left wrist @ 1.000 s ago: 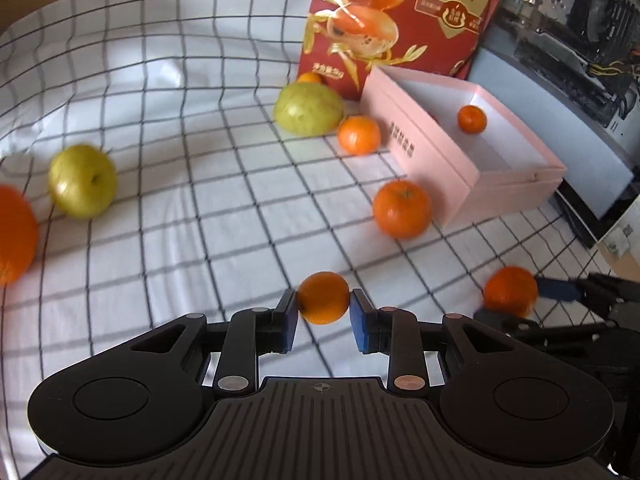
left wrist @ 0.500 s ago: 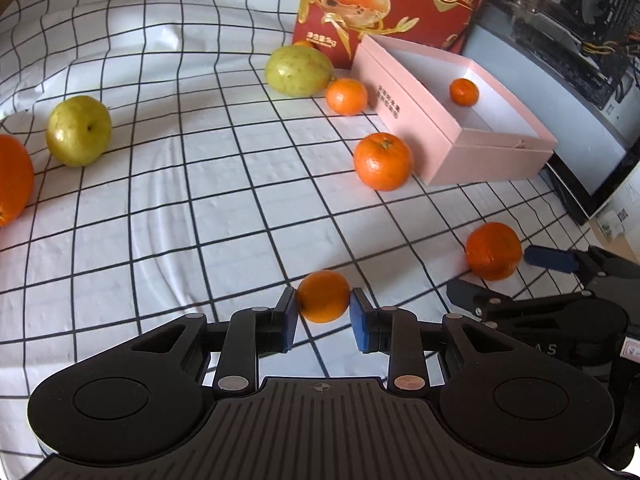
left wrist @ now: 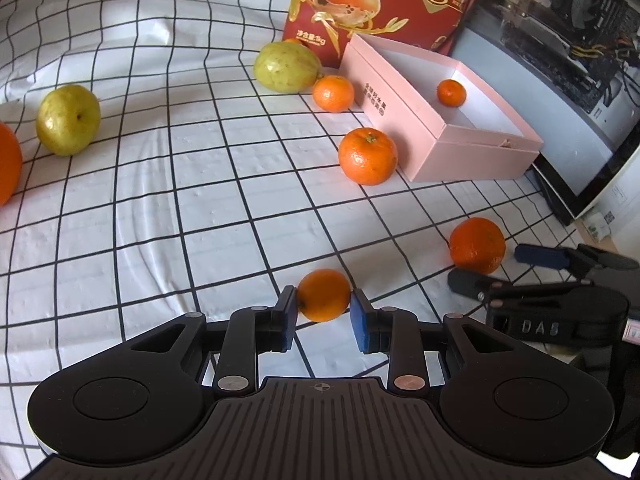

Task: Organize fruits

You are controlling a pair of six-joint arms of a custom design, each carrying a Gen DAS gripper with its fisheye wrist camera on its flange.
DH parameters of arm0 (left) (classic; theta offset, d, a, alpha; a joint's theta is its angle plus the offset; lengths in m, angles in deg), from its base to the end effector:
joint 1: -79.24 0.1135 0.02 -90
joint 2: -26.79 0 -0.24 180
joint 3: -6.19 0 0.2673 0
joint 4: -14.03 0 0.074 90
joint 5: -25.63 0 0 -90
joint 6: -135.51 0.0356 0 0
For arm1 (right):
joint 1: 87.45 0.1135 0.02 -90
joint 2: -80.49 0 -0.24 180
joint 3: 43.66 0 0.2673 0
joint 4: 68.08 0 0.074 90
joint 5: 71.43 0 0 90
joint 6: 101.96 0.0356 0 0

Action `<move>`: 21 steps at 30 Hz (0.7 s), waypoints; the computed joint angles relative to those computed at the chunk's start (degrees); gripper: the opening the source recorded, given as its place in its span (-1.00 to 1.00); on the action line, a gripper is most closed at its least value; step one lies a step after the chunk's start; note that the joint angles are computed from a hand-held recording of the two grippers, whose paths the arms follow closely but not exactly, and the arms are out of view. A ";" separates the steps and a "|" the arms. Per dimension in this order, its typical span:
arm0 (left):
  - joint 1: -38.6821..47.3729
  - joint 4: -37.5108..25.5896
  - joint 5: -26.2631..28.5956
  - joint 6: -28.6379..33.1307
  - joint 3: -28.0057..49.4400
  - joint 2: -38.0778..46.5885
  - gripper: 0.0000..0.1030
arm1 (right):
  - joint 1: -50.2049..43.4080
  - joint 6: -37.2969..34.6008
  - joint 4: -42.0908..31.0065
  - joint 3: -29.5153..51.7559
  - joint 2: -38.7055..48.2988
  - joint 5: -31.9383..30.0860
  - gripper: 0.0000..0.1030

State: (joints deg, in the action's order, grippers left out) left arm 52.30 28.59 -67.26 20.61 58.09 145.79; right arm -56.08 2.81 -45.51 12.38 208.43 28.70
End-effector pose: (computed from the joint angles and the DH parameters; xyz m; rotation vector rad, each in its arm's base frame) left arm 0.2745 -0.1375 -0.0098 0.0233 2.5141 -0.3156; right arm 0.2779 0.1621 -0.0340 -0.2705 2.4044 0.1540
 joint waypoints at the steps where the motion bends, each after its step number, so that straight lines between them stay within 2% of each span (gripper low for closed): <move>1: -0.23 -0.07 -0.37 0.03 0.01 0.01 -0.36 | -0.14 -0.01 -0.29 0.10 0.01 0.50 0.83; 10: -0.47 -4.55 -1.18 -0.14 2.24 -0.26 -0.36 | -0.19 -1.85 1.42 -5.37 -2.83 4.13 0.79; 14: -1.71 -5.95 -3.17 0.05 3.04 -0.12 -0.36 | -1.12 -0.88 2.22 -7.97 -4.55 4.97 0.78; 21: -2.98 -4.67 -5.27 1.26 2.44 0.12 -0.36 | -1.10 0.33 4.08 -10.25 -6.75 3.84 0.78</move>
State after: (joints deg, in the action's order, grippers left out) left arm 49.32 23.93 -72.53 21.86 60.53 145.92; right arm -57.18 3.14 -41.44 2.13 201.68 32.54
